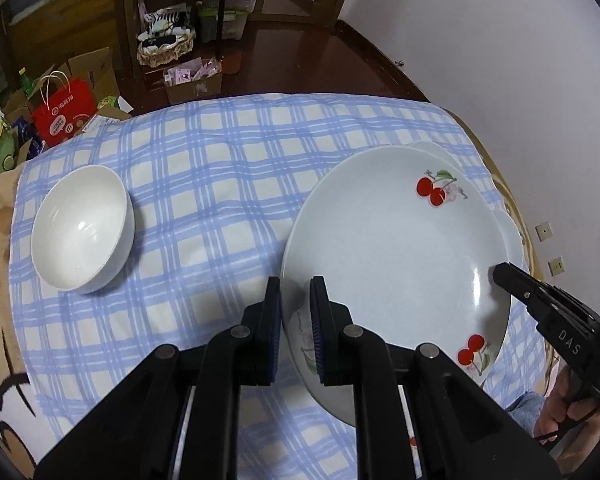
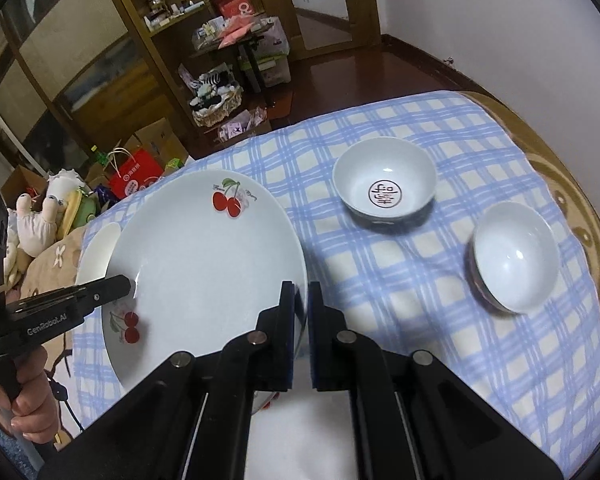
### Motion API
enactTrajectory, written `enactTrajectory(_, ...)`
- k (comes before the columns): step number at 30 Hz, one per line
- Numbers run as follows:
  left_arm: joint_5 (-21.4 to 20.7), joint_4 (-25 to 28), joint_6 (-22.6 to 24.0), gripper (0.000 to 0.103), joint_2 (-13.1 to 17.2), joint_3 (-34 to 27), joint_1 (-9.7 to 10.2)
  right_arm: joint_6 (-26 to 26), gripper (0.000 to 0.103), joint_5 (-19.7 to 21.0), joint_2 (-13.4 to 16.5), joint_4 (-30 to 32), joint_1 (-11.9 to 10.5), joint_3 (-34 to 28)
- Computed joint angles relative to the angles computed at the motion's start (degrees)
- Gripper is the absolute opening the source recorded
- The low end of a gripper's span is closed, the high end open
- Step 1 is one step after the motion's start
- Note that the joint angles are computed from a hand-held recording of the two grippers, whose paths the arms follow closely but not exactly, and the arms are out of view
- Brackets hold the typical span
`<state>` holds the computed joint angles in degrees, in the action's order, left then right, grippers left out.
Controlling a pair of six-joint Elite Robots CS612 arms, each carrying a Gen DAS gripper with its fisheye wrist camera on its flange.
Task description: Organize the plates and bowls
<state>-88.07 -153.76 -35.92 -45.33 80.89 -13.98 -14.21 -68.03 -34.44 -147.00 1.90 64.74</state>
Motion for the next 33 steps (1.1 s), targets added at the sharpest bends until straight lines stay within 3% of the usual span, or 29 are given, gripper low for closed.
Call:
enactTrajectory(11, -0.3, 0.0, -1.2, 0.013, -1.3, 2.2, -2.26, -2.1, 0.007, -0.3, -3.5, -2.5, -1.8, 6.4)
enactTrajectory(25, -0.6, 0.4, -0.9, 0.013, -0.9, 3.1, -4.93, -1.1, 0.007, 0.4, -4.6, -2.7, -4.6, 11.3)
enactTrajectory(33, -2.2, 1.3, -1.5, 0.013, -0.1, 3.3, -5.56, -1.6, 0.007, -1.1, -4.7, -2.4, -5.2, 12.5)
